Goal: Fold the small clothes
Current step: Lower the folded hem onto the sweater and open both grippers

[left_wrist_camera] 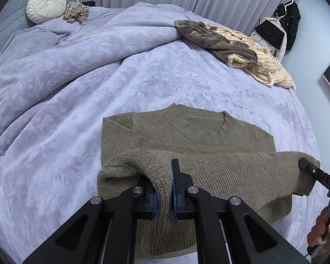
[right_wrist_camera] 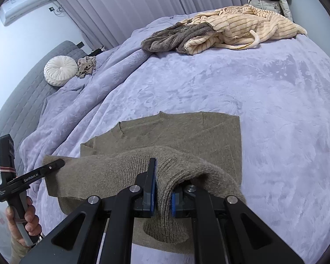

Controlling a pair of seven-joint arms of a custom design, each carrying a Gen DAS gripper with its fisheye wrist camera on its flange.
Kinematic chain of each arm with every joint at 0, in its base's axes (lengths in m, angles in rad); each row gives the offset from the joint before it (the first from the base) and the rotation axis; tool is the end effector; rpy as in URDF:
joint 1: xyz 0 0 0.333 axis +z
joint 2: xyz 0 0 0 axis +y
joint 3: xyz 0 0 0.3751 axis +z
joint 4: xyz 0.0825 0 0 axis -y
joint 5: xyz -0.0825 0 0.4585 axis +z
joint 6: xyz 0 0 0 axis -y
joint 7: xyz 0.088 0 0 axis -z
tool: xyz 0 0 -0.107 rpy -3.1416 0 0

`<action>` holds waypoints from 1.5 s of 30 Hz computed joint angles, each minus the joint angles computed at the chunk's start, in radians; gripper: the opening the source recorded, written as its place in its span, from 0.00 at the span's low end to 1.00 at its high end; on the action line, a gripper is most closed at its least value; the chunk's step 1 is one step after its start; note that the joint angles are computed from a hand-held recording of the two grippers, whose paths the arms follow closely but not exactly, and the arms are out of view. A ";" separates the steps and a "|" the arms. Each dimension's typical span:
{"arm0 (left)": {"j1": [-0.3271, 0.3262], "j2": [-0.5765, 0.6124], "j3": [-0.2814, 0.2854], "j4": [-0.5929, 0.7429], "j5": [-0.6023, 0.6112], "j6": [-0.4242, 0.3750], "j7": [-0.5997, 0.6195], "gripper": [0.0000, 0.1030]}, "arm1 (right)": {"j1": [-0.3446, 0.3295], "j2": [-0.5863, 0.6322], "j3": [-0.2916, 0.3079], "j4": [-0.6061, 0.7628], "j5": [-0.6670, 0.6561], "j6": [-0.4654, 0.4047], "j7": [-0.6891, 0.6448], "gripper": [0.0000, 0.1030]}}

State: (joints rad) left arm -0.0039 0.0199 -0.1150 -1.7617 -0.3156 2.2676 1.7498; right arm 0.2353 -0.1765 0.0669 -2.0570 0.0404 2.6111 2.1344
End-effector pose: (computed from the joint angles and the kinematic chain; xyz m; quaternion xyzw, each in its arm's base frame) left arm 0.6779 -0.0883 0.6390 -0.6252 0.7296 -0.2665 0.0754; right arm 0.5858 0.1847 0.6344 -0.5600 0.7476 -0.1138 0.3386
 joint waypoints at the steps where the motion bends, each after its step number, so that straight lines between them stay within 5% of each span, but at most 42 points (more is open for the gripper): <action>1: -0.001 0.007 -0.001 0.008 0.004 -0.002 -0.003 0.10 | -0.001 0.005 -0.001 0.004 0.000 0.000 0.001 0.11; 36: -0.004 0.288 -0.043 0.241 0.101 -0.142 -0.069 0.11 | -0.032 0.206 -0.036 0.123 0.074 -0.078 -0.050 0.11; 39: 0.012 0.293 -0.053 0.244 0.057 -0.162 -0.038 0.33 | -0.034 0.215 -0.036 0.124 0.095 -0.087 -0.060 0.14; 41: 0.033 0.285 -0.060 0.235 -0.011 -0.167 -0.020 0.63 | -0.038 0.212 -0.036 0.116 0.136 -0.075 -0.082 0.17; 44: 0.039 0.258 -0.054 0.207 -0.037 -0.151 -0.018 0.65 | -0.037 0.200 -0.035 0.106 0.135 -0.064 -0.085 0.27; 45: 0.044 0.249 -0.053 0.197 -0.052 -0.151 -0.010 0.65 | -0.036 0.192 -0.034 0.099 0.138 -0.058 -0.091 0.38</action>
